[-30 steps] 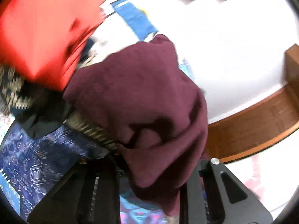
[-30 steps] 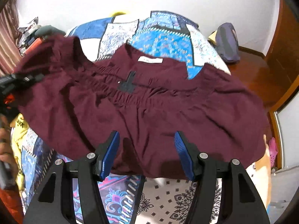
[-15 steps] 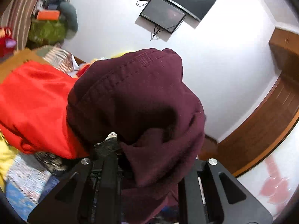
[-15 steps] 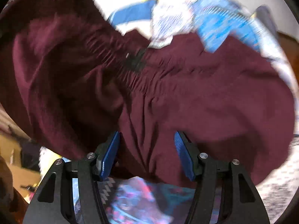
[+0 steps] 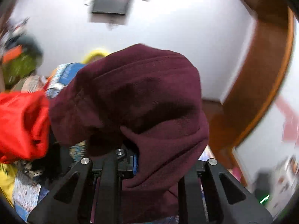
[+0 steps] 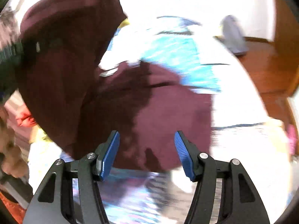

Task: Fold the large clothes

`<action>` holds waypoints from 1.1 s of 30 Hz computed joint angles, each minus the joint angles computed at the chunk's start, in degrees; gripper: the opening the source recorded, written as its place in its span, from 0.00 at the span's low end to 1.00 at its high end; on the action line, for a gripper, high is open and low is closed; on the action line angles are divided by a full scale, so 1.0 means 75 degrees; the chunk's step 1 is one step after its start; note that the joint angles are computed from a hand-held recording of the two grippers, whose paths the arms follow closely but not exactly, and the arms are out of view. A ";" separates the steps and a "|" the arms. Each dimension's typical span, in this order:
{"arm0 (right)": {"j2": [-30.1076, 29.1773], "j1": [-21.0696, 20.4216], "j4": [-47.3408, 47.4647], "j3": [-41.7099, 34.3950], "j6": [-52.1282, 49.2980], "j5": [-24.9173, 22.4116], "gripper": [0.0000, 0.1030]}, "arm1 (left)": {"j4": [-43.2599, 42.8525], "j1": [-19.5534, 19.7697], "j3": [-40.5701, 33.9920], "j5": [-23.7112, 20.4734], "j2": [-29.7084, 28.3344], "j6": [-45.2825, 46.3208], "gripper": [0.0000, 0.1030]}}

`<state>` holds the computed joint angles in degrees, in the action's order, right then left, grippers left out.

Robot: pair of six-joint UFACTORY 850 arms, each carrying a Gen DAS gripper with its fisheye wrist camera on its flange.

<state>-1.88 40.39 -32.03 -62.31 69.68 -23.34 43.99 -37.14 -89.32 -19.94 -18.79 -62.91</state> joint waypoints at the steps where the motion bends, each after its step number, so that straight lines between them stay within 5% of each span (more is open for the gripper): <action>1: 0.0212 -0.0060 -0.0235 0.0213 0.0271 -0.0170 0.56 | -0.0021 -0.0186 -0.0095 -0.0198 -0.0191 0.0344 0.16; 6: 0.1184 -0.0374 -0.0389 0.1240 0.0987 -0.0589 0.56 | -0.1325 -0.0831 -0.0539 -0.1304 -0.1223 0.3162 0.19; 8: 0.1273 -0.0480 -0.0247 0.1310 0.0954 -0.0624 0.56 | -0.1002 -0.1089 -0.0441 -0.1744 -0.1413 0.3533 0.21; 10: 0.1436 -0.0460 -0.0270 0.1449 0.1038 -0.0697 0.56 | -0.0463 -0.1290 -0.0124 -0.1757 -0.1281 0.3447 0.36; 13: 0.1456 -0.0317 -0.0342 0.1390 0.1108 -0.0857 0.55 | -0.1774 -0.1174 0.0158 -0.1358 -0.0927 0.4707 0.58; 18: 0.1495 -0.0220 -0.0579 0.1322 0.1128 -0.0869 0.55 | -0.3587 -0.0994 0.0664 -0.1127 -0.0207 0.6116 0.67; 21: 0.1601 -0.0009 -0.0892 0.1285 0.1172 -0.0936 0.55 | -0.3964 -0.0846 0.1079 -0.0984 0.0370 0.6236 0.68; 27: 0.1191 0.0354 -0.1384 0.0630 0.0773 -0.1026 0.55 | -0.2848 -0.0525 0.1702 -0.0811 0.1172 0.4881 0.77; 33: 0.0258 0.0463 -0.1162 -0.0467 -0.0405 -0.0924 0.55 | -0.2198 0.0147 0.1736 -0.0911 0.1234 0.4027 0.80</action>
<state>0.05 43.86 -40.75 -65.81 66.64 -30.28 27.51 -36.04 -76.29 -26.77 -9.54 -32.70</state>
